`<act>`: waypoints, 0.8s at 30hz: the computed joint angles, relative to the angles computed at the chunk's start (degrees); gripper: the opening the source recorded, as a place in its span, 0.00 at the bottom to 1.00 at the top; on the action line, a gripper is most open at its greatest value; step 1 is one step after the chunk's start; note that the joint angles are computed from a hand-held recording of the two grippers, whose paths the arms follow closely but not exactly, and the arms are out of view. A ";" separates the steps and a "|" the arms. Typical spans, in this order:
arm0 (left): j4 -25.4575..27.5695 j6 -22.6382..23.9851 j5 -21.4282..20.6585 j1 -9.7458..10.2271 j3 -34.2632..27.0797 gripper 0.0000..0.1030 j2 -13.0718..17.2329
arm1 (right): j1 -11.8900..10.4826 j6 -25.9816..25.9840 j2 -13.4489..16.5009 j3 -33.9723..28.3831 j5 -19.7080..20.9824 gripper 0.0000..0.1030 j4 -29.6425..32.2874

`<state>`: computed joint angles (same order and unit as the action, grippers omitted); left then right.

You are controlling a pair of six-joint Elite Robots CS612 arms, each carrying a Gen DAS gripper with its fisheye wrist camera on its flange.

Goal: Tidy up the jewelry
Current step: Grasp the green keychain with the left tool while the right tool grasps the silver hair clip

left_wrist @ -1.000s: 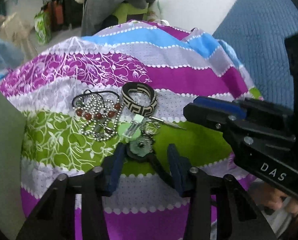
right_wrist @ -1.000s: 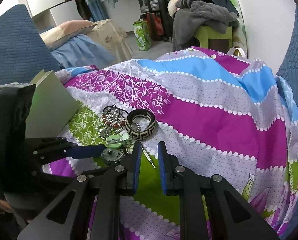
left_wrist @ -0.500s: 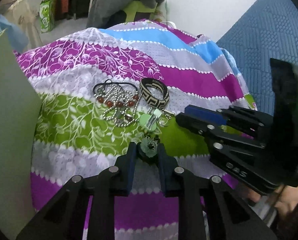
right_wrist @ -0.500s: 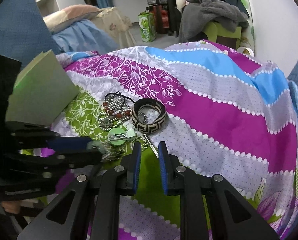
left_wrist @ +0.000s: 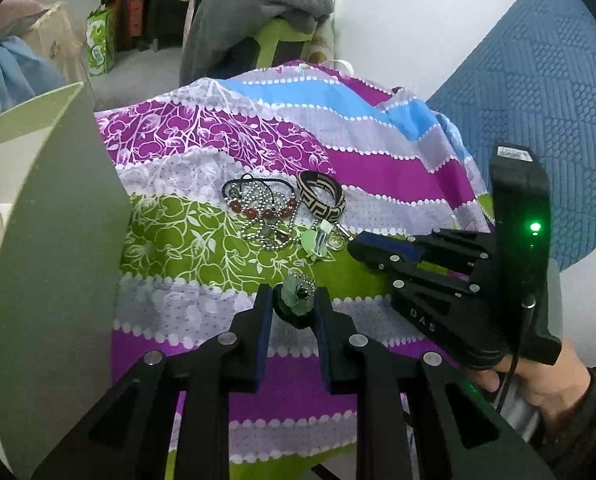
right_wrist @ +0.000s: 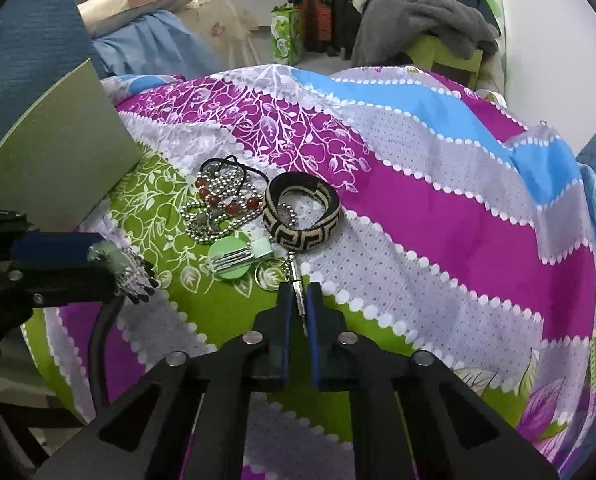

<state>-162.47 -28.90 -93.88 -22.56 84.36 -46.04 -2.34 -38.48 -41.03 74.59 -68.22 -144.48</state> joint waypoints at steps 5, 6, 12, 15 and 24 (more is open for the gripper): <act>-1.73 0.98 -0.17 0.09 1.39 0.19 -0.97 | 0.59 4.39 -1.44 2.44 -1.99 0.03 -2.11; -2.10 1.02 -0.17 0.11 1.57 0.19 -1.08 | 0.65 5.29 -1.79 3.04 -1.91 0.03 -2.53; -3.06 1.43 -0.17 0.19 3.46 0.19 -2.60 | 0.35 11.78 -3.52 5.28 -0.65 0.03 -3.32; -3.19 1.56 -0.29 0.26 4.23 0.19 -3.14 | 0.40 13.90 -4.26 6.30 -1.59 0.03 -4.11; -3.66 1.85 -0.61 0.40 6.02 0.19 -4.05 | 0.14 20.02 -7.11 10.55 -3.65 0.03 -6.79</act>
